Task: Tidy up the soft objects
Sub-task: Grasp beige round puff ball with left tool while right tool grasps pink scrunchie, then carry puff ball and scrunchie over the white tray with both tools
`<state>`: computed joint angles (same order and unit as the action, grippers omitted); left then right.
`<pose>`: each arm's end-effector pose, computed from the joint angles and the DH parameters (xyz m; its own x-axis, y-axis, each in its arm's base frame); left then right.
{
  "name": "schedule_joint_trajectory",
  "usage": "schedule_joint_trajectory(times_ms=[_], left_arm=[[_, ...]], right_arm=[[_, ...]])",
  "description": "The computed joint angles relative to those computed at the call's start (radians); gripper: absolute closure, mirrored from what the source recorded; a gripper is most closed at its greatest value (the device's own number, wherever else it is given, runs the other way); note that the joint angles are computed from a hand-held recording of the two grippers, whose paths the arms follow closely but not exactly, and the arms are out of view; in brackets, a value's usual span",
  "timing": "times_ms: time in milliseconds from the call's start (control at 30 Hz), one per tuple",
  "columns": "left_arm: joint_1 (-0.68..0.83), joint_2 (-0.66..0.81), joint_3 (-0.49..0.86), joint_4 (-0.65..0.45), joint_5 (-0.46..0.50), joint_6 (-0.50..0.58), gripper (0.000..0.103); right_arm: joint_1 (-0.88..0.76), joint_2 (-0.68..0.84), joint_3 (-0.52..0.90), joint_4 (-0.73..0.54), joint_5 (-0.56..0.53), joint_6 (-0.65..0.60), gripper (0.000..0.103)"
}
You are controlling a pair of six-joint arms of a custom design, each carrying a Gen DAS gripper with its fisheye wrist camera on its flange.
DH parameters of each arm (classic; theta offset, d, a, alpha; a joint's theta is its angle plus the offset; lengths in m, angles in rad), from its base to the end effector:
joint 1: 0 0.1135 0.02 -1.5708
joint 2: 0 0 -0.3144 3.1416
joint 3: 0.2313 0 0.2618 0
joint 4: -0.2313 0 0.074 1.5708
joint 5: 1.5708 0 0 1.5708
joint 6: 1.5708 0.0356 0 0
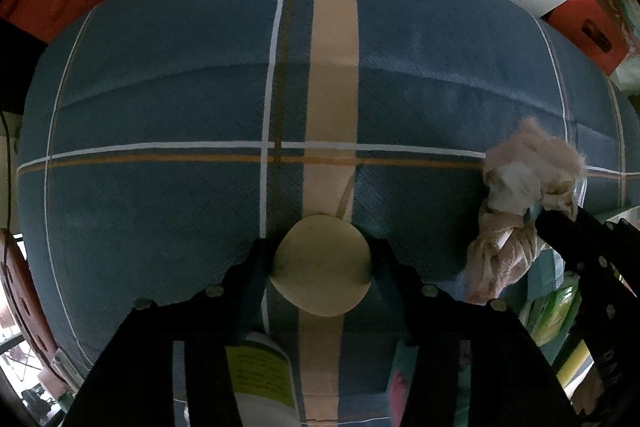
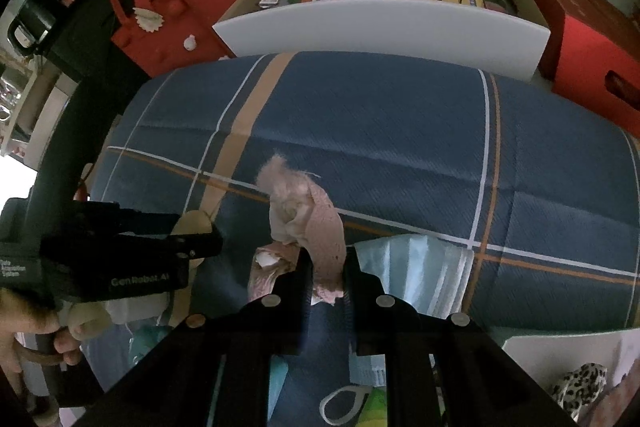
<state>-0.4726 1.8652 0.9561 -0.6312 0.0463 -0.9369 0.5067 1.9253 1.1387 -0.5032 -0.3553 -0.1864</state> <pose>0.2828 -0.1465 0.1407 -0.8945 -0.4466 0.0192 -0.4470 0.8930 -0.0520 0.3274 0.1959 0.1672 -0.7256 -0.6014 -0.3345 -0.6857 0.6731 0.2770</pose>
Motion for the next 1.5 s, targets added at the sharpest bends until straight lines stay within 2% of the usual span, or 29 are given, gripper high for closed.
schedule_joint_trajectory(times_ms=[233,500,700,900,1033,1100,1300,1500], left_arm=[[-0.038,-0.080,-0.115,0.080,-0.031,-0.046,0.051],[-0.100,-0.222,-0.182,0.083,-0.089,-0.134,0.051],[-0.183,-0.337,-0.182,-0.001,-0.150,-0.220,0.051],[-0.302,-0.372,-0.096,-0.114,-0.213,-0.318,0.051],[-0.340,-0.387,0.055,-0.282,-0.242,-0.350,0.051],[-0.378,-0.380,0.102,-0.326,-0.258,-0.378,0.051],[-0.498,-0.315,0.272,-0.445,-0.307,-0.455,0.051],[-0.583,-0.208,0.445,-0.519,-0.342,-0.479,0.051]], right_arm=[[-0.015,-0.027,-0.014,-0.008,-0.007,-0.005,0.088],[-0.044,-0.112,-0.026,-0.058,-0.024,-0.021,0.088],[-0.079,-0.217,-0.035,-0.130,-0.032,-0.052,0.088],[-0.134,-0.336,-0.022,-0.233,-0.047,-0.092,0.088],[-0.190,-0.410,-0.005,-0.317,-0.053,-0.137,0.088],[-0.229,-0.444,0.006,-0.361,-0.060,-0.163,0.088],[-0.382,-0.516,0.045,-0.488,-0.101,-0.273,0.088],[-0.572,-0.527,0.097,-0.609,-0.150,-0.410,0.088]])
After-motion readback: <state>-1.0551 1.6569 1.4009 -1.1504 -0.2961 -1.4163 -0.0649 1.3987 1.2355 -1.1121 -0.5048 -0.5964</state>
